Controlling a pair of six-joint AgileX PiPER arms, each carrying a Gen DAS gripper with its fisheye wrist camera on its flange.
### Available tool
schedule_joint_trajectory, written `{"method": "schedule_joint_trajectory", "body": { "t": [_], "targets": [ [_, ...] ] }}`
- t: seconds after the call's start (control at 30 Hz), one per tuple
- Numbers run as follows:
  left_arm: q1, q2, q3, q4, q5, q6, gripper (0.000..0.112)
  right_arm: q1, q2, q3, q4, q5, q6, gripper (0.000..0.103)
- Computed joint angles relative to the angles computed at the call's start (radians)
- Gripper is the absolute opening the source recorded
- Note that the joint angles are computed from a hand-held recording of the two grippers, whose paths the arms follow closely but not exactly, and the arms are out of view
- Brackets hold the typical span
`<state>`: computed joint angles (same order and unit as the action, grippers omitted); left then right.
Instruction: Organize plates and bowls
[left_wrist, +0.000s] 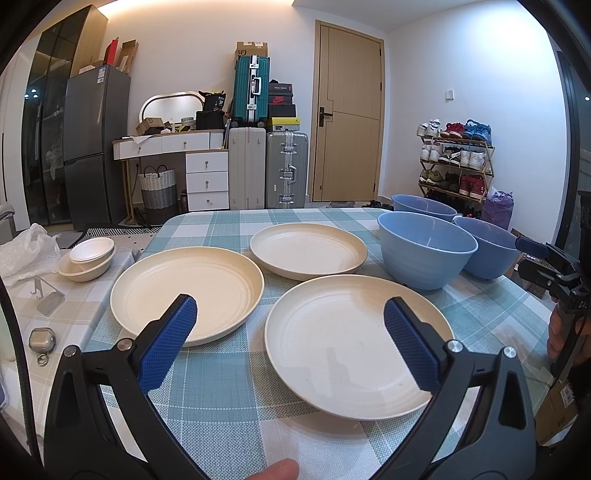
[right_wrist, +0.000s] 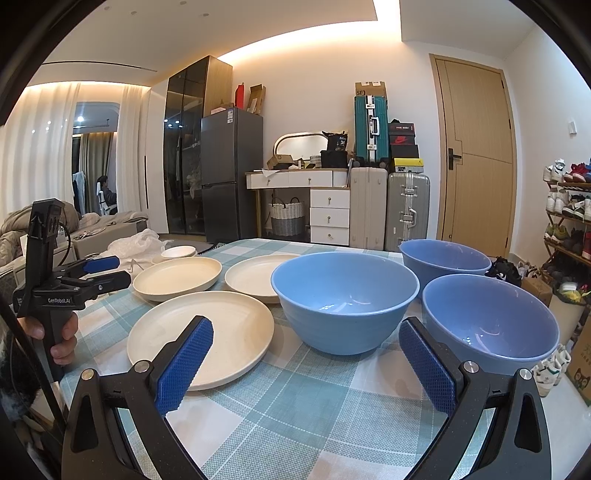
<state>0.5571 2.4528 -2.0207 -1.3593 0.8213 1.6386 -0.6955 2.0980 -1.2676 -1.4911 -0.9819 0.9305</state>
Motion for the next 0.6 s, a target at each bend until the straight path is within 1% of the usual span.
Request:
{"method": "schedule_joint_trajectory", "body": {
  "t": [0.6],
  "targets": [
    [0.001,0.000,0.000,0.000,0.001,0.001,0.101,0.002,-0.004,0.005,0.002,0.003,-0.002,0.103]
  ]
}}
